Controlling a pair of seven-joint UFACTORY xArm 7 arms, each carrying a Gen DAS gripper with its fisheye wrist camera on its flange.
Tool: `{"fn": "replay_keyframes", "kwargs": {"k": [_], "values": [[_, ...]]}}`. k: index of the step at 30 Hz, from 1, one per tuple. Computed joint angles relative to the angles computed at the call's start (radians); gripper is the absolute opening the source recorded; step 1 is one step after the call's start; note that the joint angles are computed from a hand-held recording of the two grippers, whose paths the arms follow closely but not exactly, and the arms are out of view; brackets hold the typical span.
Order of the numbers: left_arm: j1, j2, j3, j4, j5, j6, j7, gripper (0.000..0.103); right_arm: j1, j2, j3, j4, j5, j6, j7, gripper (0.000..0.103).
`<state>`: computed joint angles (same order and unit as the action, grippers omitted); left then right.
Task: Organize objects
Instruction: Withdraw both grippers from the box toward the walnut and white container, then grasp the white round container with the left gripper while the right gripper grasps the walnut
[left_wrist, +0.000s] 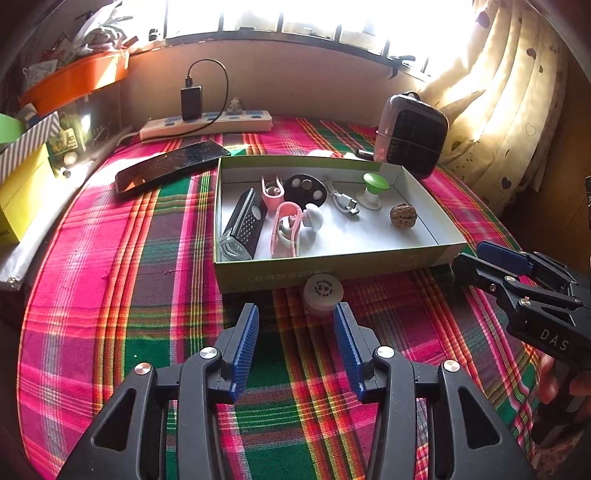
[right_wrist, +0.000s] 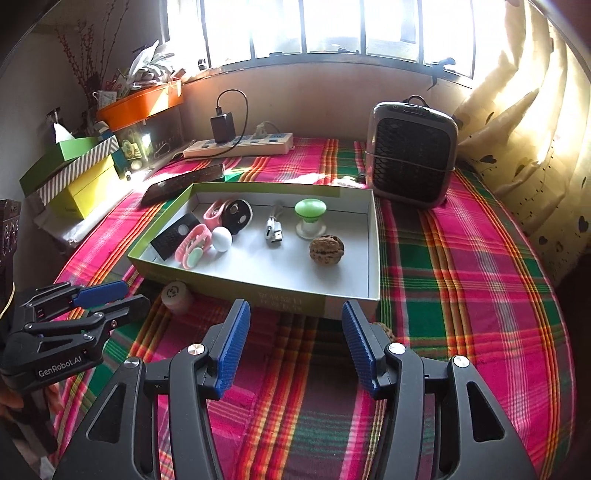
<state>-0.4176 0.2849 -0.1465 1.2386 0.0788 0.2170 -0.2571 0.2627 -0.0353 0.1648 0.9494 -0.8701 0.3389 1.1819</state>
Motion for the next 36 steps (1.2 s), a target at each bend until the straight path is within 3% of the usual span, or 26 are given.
{"fn": "replay_keyframes", "kwargs": {"k": [9,17,36], "values": [[0.038,0.025,-0.052,0.017,-0.093,0.023,0.091,0.043,-0.018,-0.033,0.005,-0.064,0.008,0.0,0.027,0.053],[0.01,0.049,-0.028,0.045,-0.077,0.046,0.073,0.044,-0.045,-0.047,0.015,-0.085,0.02,0.026,0.046,0.054],[-0.05,0.111,0.027,0.136,0.022,0.086,0.002,0.044,-0.03,0.017,-0.023,-0.04,0.094,0.093,-0.058,0.054]]}}
